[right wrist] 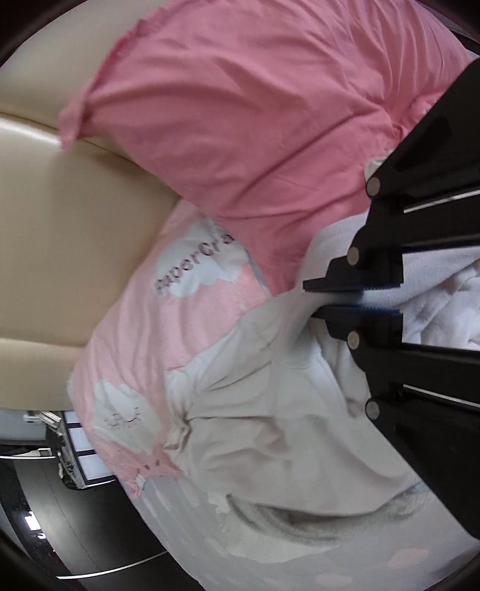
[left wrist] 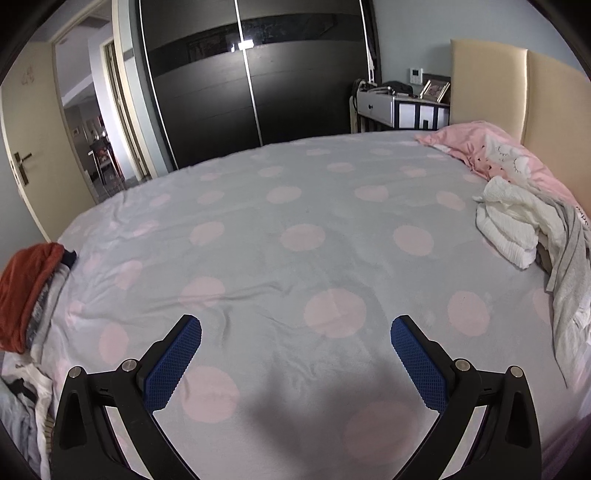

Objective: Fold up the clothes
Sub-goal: 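Reach the right tool into the clothes pile and grasp the white garment, then pull the white garment out of the pile with the right tool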

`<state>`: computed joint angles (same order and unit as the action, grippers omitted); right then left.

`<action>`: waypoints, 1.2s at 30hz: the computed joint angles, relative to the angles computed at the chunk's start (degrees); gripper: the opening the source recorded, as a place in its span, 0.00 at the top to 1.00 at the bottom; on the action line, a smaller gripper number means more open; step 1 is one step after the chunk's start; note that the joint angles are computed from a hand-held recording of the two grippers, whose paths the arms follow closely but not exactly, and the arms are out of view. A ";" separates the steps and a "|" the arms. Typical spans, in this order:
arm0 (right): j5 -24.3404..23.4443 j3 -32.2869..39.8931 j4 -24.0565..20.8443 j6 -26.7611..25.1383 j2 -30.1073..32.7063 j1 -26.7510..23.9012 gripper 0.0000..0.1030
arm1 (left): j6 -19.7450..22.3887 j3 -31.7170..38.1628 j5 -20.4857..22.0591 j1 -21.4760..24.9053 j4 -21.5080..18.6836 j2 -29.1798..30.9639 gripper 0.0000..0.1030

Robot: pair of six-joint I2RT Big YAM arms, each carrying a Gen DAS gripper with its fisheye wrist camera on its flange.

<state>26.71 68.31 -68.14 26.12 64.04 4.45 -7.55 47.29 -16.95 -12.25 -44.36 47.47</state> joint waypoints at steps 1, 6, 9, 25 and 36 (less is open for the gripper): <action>1.45 1.03 -0.64 0.10 -0.32 1.20 0.94 | 0.14 -0.02 -0.11 0.08 -0.09 -0.66 0.00; 9.11 9.09 -4.43 0.87 -0.80 10.00 0.94 | -0.20 0.18 1.09 2.19 -1.67 -3.93 0.00; 13.31 16.32 -7.66 1.85 0.71 17.12 0.94 | -0.54 0.53 2.92 4.75 -2.76 -5.94 0.00; 21.14 62.33 -17.79 1.64 27.01 55.39 0.95 | 5.06 2.52 16.27 26.23 -6.21 -14.69 0.00; 7.08 51.93 -7.09 0.73 27.80 58.23 0.94 | 3.90 4.06 28.61 38.44 -7.69 -11.87 0.00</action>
<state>33.79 120.24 -75.23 26.85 91.84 62.67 -3.65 51.36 11.65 26.19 -52.05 35.59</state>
